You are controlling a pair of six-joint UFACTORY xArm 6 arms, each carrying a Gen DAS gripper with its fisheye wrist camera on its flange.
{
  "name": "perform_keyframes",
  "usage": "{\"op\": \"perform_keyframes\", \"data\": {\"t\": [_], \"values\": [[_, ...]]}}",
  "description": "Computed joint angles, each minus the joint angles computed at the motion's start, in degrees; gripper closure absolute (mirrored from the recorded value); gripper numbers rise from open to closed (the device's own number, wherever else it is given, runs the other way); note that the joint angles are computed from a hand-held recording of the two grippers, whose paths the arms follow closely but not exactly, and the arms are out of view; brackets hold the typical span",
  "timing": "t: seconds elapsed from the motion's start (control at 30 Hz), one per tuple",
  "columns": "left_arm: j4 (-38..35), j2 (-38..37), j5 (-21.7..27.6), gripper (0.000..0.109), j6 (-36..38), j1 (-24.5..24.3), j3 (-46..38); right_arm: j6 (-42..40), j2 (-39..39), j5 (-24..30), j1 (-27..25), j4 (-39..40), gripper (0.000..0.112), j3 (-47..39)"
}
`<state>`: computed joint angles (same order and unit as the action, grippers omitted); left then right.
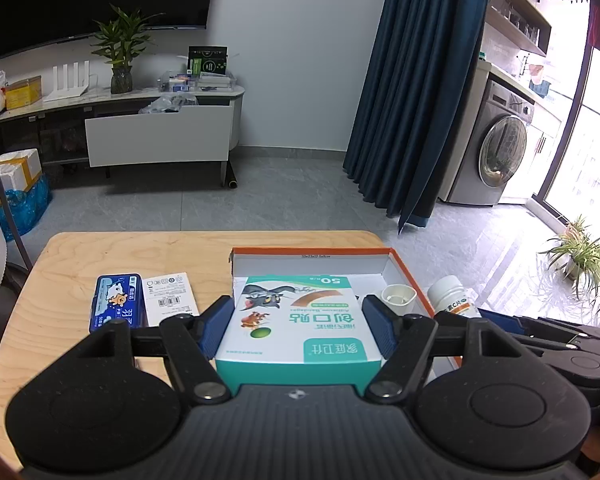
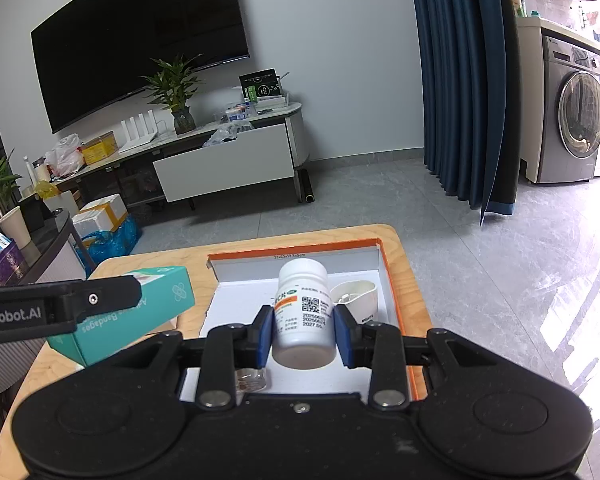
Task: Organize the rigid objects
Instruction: 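Hold pill bottle and bandage box above box lid with both tools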
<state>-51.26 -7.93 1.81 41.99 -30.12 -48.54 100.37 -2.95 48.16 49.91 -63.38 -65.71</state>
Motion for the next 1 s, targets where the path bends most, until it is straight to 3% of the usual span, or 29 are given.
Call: {"op": "perform_keyframes", "data": {"t": [1.0], "values": [[0.00,0.67,-0.39,0.037,0.04,-0.31,-0.33,0.50,0.34,-0.40,-0.29,-0.16,0.072,0.12]]}}
